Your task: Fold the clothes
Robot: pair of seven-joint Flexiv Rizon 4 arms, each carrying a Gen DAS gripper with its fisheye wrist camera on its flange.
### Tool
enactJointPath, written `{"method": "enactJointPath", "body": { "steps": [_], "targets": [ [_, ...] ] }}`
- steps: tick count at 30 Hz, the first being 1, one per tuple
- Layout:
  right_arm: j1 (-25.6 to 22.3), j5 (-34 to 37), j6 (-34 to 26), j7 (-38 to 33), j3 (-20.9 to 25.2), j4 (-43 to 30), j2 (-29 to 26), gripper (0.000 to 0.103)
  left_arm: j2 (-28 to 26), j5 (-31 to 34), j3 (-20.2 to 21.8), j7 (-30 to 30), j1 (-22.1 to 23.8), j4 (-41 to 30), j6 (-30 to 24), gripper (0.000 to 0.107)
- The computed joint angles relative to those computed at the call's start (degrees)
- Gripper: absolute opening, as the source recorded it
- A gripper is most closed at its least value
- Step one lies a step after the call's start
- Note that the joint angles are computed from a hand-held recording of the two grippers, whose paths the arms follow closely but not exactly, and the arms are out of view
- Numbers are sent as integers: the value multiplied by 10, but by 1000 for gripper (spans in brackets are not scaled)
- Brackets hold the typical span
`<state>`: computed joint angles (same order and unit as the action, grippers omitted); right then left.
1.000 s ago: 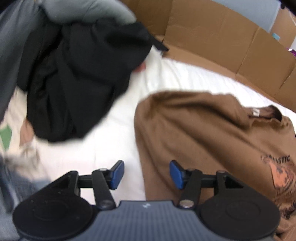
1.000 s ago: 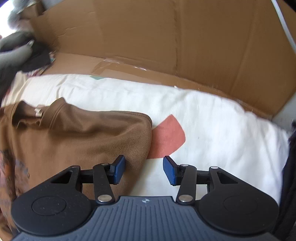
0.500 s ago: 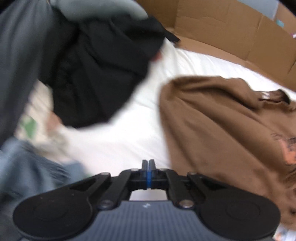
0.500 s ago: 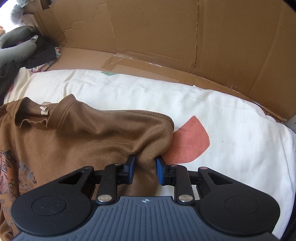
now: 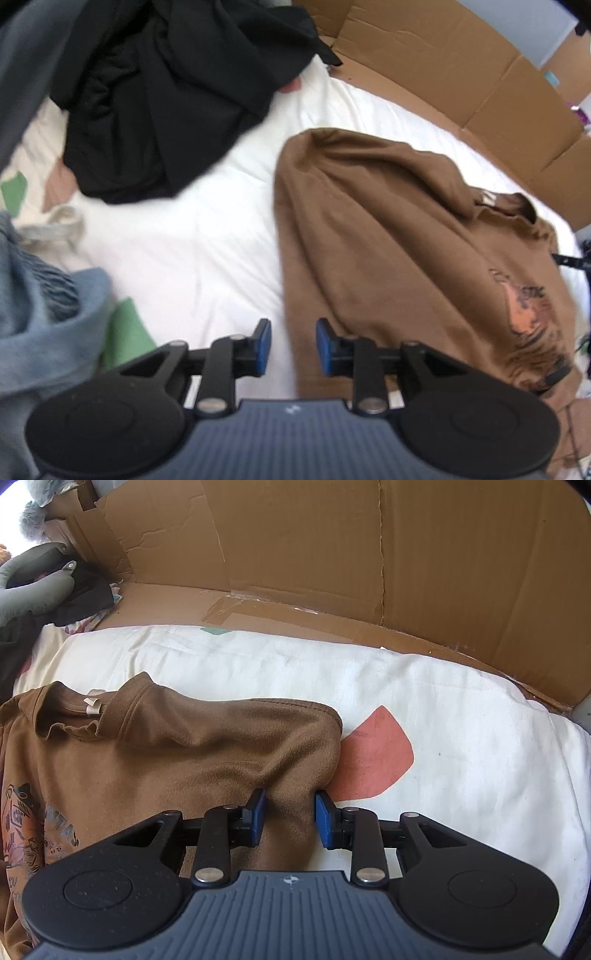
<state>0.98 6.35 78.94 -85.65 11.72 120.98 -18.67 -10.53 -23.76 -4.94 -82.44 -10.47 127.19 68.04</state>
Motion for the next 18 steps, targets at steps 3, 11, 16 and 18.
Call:
{"method": "enactJointPath", "body": {
  "steps": [3,11,16,18],
  "targets": [
    [2,0,4,3,-1,1,-1,31,-6,18,2,-5,-3,-5,-15,30],
    [-2,-3,8,-1,2,2,-1,31,-3,77,14,2,-10,-17,-24,1],
    [-2,-10,3,-10,-1,1,4,31,12,227,61,-93,-12,-58,-61,1],
    [-2,-10,3,-13,-2,0,6,31,14,284,74,-133,-7,-81,-85,1]
  ]
}}
